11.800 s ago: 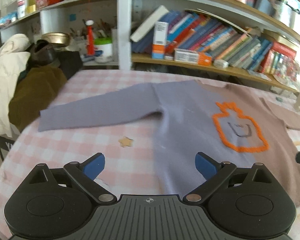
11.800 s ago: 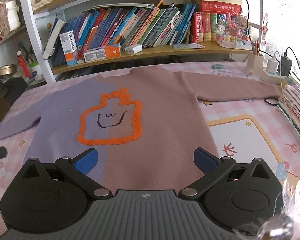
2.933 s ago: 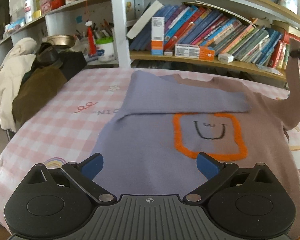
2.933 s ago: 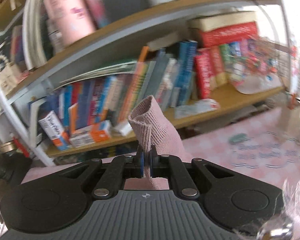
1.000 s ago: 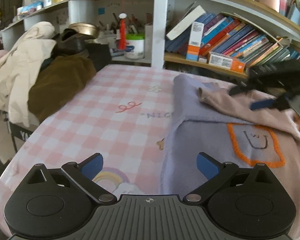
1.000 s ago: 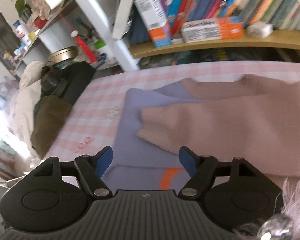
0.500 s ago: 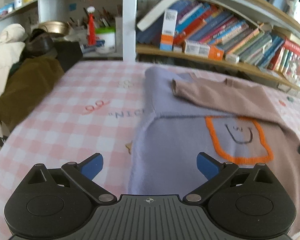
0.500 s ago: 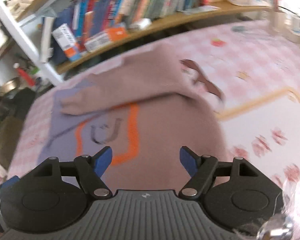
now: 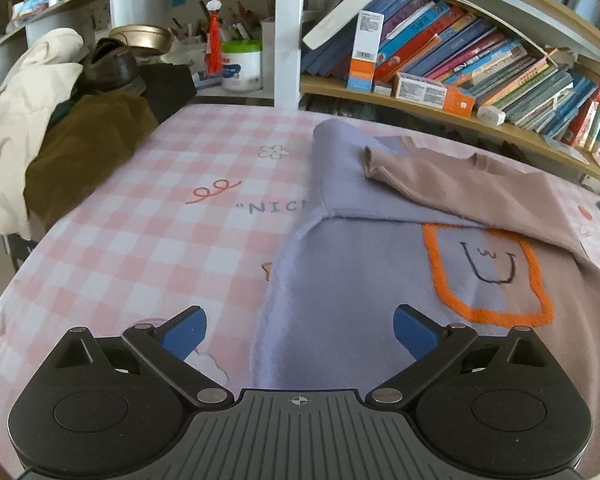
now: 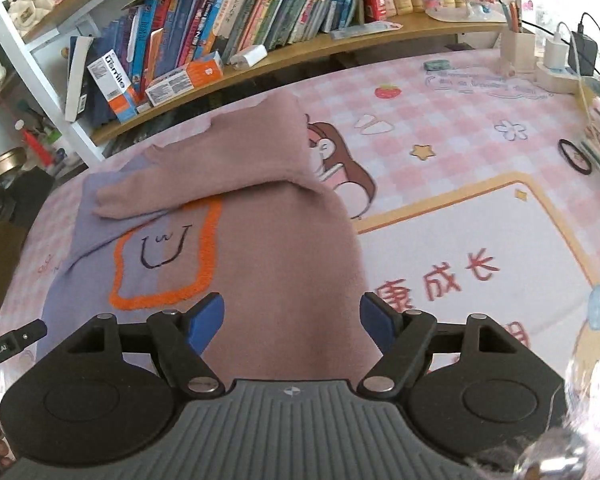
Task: Fold clothes
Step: 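Move the right tool to the pink side edge of the sweater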
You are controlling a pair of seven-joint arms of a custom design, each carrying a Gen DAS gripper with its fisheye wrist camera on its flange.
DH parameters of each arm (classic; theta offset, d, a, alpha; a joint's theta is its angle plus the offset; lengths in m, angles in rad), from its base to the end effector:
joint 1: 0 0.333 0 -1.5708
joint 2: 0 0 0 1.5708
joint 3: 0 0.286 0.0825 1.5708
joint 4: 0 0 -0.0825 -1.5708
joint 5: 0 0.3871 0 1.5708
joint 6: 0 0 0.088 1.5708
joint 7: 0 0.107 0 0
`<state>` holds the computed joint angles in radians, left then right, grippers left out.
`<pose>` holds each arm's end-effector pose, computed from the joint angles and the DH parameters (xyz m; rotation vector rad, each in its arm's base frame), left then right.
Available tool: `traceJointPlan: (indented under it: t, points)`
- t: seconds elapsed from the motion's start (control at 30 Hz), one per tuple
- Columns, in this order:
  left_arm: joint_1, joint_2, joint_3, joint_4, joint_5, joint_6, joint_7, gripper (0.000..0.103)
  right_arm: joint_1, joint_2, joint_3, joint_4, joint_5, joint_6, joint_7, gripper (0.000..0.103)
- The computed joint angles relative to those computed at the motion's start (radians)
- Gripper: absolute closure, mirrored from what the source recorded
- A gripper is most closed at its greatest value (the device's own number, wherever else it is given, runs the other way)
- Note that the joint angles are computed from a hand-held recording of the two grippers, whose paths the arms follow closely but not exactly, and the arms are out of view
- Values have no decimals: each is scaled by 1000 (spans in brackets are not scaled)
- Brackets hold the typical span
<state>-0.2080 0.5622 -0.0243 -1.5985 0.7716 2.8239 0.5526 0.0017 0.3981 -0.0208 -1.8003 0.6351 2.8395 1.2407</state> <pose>0.6906 -0.1964 0.3428 -1.8831 1.6440 -0.7118 0.6766 -0.0425 0.3631 -1.5283 1.9333 -0.3773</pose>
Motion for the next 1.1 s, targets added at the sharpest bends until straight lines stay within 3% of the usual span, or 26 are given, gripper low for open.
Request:
traceJointPlan:
  t: [0.27, 0.53, 0.63, 0.87, 1.1]
  points:
    - [-66, -42, -5, -30, 63, -67, -30, 2, -74, -44, 37, -57, 131, -44, -150, 28]
    - [-94, -85, -21, -74, 117, -143, -78, 2, -104, -75, 25, -105, 235, -96, -257, 28]
    - [-108, -111, -4, -106, 175, -164, -152, 2, -114, -91, 25, -129, 275, -108, -303, 28]
    - [-83, -167, -30, -176, 201, -199, -278, 2, -124, -117, 9, -158, 344, -152, -378, 30]
    - [-57, -200, -65, -213, 165, -240, -240, 2, -127, -112, 1, -154, 380, -174, -394, 30]
